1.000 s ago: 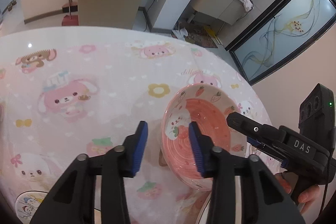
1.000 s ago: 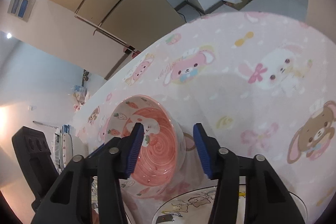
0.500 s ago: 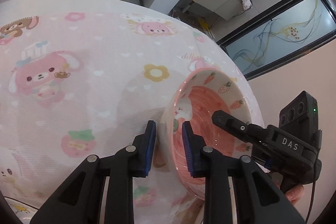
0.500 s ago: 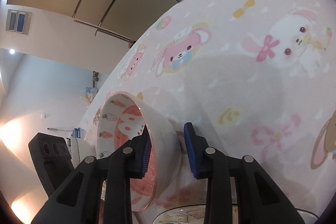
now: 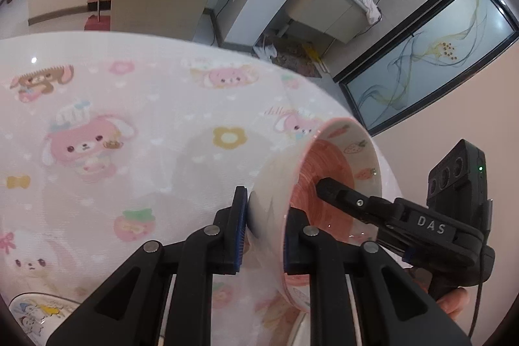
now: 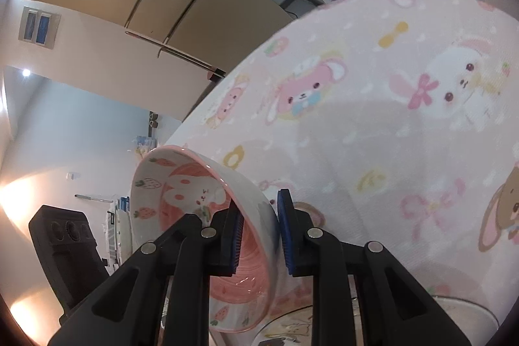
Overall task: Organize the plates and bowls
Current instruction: 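Close the left gripper on the bowl rim while the right gripper grips the rim, then lift and tilt the pink bowl with both grippers, carrying it toward the stacked bowls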
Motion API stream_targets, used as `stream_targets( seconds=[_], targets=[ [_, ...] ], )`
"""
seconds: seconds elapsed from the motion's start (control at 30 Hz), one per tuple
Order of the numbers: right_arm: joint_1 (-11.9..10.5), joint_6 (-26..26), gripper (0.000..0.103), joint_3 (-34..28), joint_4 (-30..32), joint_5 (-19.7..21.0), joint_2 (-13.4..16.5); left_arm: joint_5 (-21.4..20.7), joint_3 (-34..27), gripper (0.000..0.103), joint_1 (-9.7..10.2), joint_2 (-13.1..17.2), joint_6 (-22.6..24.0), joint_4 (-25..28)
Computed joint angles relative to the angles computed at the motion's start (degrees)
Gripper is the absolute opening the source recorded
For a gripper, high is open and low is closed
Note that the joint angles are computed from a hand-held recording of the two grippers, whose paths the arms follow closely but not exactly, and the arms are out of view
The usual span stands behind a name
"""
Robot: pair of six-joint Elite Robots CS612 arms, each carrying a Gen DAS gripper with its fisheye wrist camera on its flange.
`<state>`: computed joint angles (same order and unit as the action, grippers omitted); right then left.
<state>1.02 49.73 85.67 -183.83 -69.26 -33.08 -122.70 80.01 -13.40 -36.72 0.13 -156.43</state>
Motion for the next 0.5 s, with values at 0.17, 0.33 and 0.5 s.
stream_targets(
  seconds=[0.17, 0.33, 0.5],
  targets=[
    [0.8, -0.8, 0.024, -0.2, -1.7, 0.2, -0.7, 0.7, 0.6, 0.015, 0.66, -0.9, -2.0, -3.2],
    [2.8, -4.2, 0.016, -1.3, -1.2, -5.0, -1.6, -1.1, 0.1, 0.015, 1.67, -0.8, -4.4, -5.2],
    [3.6, -4.4, 0.015, -1.0, -3.5, -6.9, -2.5, -3.1, 0.2, 0.014, 2.57, -1.1, -6.0, -8.3]
  ],
)
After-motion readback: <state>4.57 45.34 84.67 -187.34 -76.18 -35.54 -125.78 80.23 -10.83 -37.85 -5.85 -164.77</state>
